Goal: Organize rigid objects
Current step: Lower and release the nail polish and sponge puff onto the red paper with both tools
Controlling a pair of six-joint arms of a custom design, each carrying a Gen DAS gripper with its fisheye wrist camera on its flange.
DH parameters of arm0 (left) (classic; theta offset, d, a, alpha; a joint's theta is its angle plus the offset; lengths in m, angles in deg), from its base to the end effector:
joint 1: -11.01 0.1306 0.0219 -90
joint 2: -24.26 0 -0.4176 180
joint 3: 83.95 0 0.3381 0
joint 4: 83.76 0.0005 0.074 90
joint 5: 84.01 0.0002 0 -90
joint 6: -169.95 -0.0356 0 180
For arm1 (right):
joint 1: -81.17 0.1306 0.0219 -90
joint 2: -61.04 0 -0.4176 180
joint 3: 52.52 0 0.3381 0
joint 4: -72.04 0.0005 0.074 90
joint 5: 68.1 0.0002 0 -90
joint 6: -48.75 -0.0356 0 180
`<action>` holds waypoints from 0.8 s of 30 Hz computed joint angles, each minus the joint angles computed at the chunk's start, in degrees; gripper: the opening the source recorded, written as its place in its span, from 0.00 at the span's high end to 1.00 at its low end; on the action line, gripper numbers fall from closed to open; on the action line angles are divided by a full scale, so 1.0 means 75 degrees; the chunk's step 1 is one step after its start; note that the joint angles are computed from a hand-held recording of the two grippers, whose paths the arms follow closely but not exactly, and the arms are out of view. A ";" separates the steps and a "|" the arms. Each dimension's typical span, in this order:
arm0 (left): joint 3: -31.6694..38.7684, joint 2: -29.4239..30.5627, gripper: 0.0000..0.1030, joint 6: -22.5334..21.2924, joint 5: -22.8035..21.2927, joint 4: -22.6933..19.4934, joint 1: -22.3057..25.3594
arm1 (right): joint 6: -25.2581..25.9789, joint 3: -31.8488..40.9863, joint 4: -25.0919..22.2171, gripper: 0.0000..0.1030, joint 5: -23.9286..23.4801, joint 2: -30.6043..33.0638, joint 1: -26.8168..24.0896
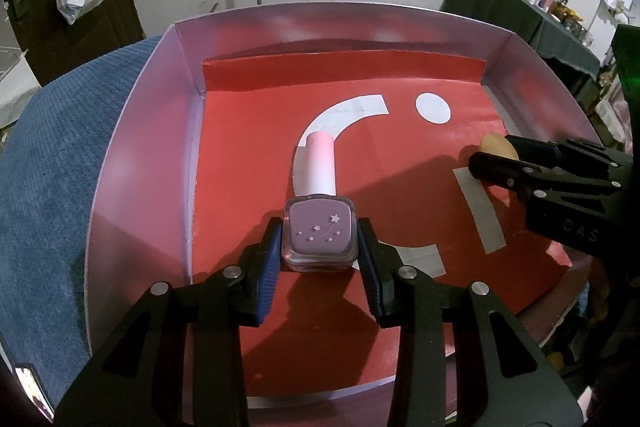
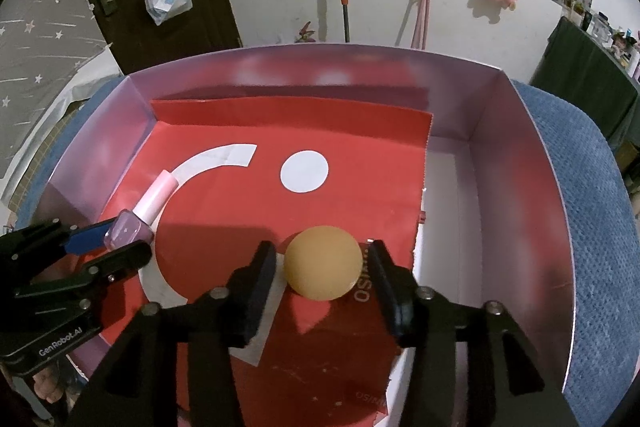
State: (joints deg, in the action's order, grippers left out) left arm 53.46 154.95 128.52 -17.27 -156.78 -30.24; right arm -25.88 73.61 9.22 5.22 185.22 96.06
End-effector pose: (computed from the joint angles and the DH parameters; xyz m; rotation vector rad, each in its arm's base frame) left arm 0.5147 -0.4333 0.3890 -0.2746 2.5557 -0.0061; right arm 0.6226 0.1756 0.3930 -0.7766 2.4918 0.3795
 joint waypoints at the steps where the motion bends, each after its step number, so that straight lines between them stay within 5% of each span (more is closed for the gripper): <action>1: -0.0018 -0.0012 0.67 -0.0012 -0.0028 0.0013 -0.0007 | -0.0017 -0.0003 -0.0001 0.48 -0.0025 -0.0006 -0.0010; 6: -0.0035 -0.0082 0.64 -0.0075 -0.0192 0.0014 -0.0045 | -0.0062 -0.0110 0.0101 0.44 -0.0097 -0.0097 -0.0042; 17: 0.0193 -0.0226 0.32 -0.0102 -0.1087 -0.0223 -0.0316 | -0.0224 -0.0866 0.0771 0.29 -0.0724 -0.0850 -0.0195; 24: 0.0060 -0.0475 0.30 0.0067 -0.1505 -0.0191 -0.0464 | -0.0291 -0.1434 0.1226 0.15 -0.1319 -0.1408 -0.0358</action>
State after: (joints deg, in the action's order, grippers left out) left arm 53.91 151.39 129.02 -28.55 -158.21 -33.72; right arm -28.06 62.86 18.41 -4.68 174.66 93.38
